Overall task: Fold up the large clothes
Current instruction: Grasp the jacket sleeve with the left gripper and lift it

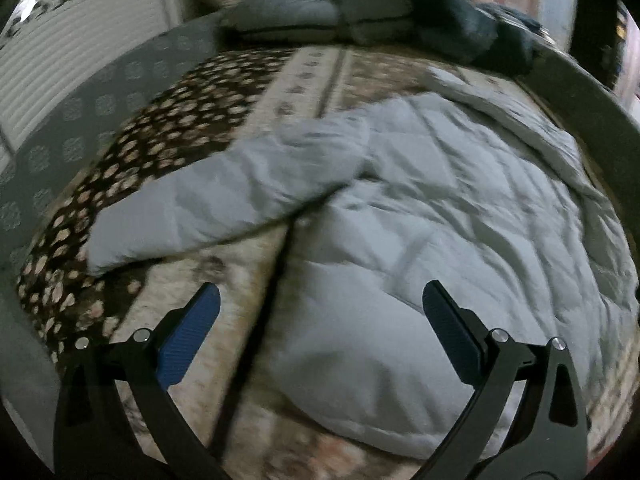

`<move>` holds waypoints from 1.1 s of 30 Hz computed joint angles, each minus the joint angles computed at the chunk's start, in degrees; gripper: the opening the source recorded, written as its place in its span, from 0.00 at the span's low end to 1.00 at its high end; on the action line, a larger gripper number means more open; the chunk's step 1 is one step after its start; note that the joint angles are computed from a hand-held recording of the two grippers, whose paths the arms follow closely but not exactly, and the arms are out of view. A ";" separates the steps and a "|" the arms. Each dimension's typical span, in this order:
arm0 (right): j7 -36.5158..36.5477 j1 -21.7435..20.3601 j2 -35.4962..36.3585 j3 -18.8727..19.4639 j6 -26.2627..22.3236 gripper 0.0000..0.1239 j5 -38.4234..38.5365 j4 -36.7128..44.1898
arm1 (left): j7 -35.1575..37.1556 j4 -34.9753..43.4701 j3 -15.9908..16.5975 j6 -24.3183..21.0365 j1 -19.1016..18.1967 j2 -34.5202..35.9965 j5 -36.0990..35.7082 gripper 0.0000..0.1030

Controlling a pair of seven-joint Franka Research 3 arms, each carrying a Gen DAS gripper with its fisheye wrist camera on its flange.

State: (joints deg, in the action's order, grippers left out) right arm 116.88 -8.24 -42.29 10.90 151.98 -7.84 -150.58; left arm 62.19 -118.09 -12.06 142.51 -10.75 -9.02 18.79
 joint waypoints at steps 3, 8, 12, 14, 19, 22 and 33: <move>0.32 -1.82 2.97 1.20 2.02 0.82 -1.73 1.59 | -6.54 3.07 0.05 -3.22 2.54 2.48 6.17 0.97; 3.89 -7.54 8.81 6.23 -0.47 0.82 -12.45 8.14 | -7.96 6.99 2.56 -4.07 4.90 6.52 8.22 0.97; 4.01 -5.88 14.60 4.17 -0.58 0.82 -16.38 12.79 | -8.75 9.99 4.36 -5.33 6.92 9.90 8.85 0.97; 4.17 -4.53 17.28 2.56 -0.75 0.82 -17.17 14.79 | -8.83 11.27 5.61 -3.92 8.37 12.14 7.04 0.97; 5.17 -0.85 20.77 -1.24 -2.38 0.82 -17.54 17.17 | -9.50 14.69 7.91 -5.50 11.91 17.42 3.22 0.97; 5.89 0.04 21.90 -2.08 -3.48 0.82 -19.31 17.31 | -7.88 14.85 8.29 -4.42 13.93 19.18 -0.98 0.97; 7.62 2.10 24.44 -5.25 -5.10 0.82 -21.77 18.64 | -6.97 25.02 8.77 -5.74 16.12 30.63 -5.57 0.97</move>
State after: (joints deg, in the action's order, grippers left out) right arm 124.50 -6.14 -17.85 5.65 146.88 -29.62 -131.94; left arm 55.22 -93.07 -3.29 136.78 5.37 21.61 13.22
